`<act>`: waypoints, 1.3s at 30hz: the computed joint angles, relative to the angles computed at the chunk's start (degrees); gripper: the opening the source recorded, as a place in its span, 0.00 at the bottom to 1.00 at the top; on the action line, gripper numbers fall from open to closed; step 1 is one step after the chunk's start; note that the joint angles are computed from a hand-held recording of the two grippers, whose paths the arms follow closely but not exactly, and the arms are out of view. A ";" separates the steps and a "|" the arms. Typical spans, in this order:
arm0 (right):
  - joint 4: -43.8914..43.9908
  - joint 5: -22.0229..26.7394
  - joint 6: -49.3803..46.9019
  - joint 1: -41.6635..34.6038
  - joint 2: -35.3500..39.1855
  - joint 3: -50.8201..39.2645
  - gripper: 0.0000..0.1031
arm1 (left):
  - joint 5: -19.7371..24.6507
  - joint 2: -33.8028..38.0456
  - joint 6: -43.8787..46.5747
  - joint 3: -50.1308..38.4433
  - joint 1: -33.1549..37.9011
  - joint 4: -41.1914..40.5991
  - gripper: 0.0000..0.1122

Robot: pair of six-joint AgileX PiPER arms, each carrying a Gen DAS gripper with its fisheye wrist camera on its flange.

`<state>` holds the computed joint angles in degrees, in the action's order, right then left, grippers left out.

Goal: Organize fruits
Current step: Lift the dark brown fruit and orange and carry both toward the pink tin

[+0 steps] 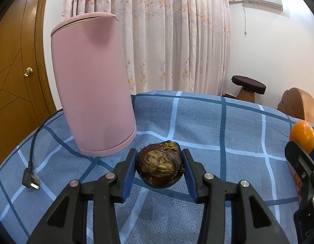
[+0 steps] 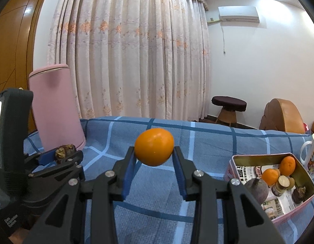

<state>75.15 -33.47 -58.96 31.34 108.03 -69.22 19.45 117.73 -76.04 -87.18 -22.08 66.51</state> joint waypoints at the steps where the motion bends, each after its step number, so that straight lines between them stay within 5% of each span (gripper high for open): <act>1: 0.38 -0.09 -0.30 0.13 -0.15 0.03 0.38 | -0.13 -0.17 -1.11 0.37 -0.02 1.13 0.41; 39: 0.04 -1.14 1.06 0.84 -1.82 2.51 0.38 | -0.19 -6.48 -27.15 11.53 -1.82 24.19 0.41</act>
<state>75.19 -34.61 -57.90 32.18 106.21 -66.71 19.26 111.26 -103.19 -75.65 -23.90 90.70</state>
